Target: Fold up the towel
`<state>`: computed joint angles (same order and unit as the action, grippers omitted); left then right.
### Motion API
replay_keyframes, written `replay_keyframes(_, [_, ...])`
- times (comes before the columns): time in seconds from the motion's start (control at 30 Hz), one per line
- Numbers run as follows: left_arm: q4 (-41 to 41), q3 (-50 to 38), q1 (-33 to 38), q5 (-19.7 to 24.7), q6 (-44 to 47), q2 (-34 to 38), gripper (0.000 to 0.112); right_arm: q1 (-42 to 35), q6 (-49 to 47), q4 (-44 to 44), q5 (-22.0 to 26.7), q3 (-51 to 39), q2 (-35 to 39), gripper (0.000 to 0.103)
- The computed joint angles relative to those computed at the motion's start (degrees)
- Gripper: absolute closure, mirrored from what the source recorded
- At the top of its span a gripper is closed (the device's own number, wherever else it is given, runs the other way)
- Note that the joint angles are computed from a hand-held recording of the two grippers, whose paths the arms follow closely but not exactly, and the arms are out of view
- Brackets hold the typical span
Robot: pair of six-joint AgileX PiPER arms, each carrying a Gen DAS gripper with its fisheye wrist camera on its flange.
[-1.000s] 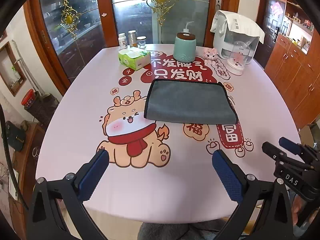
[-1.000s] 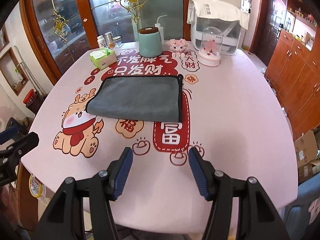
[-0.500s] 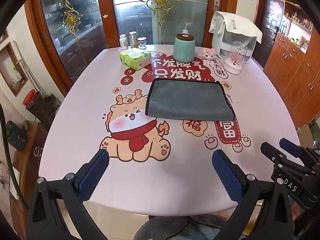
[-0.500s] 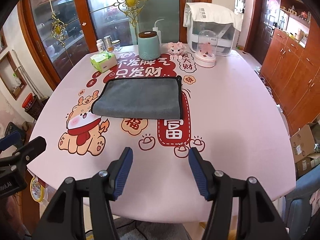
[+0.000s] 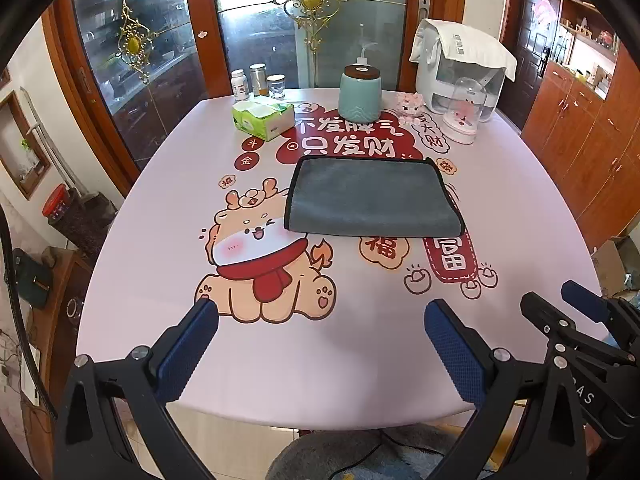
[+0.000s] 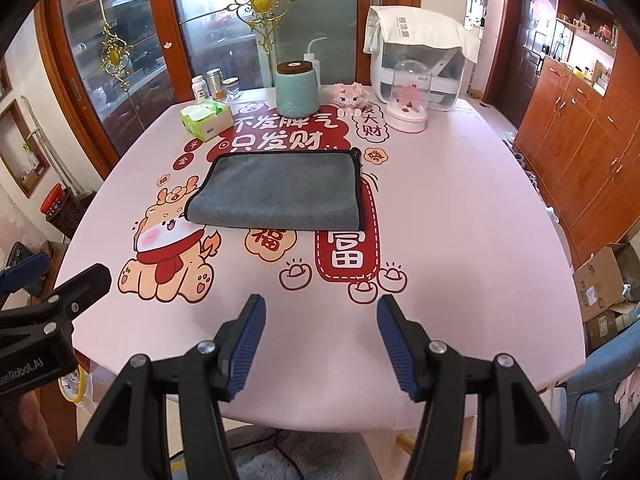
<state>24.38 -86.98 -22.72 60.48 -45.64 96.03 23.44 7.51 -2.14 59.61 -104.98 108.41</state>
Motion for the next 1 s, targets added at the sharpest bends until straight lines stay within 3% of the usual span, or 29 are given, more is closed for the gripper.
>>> replay_keyframes(1.0, [0.3,1.7,-2.0,1.5,-1.6,-1.1,0.01,-0.3,-0.3,0.5,-0.4,2.7,-1.8,0.045])
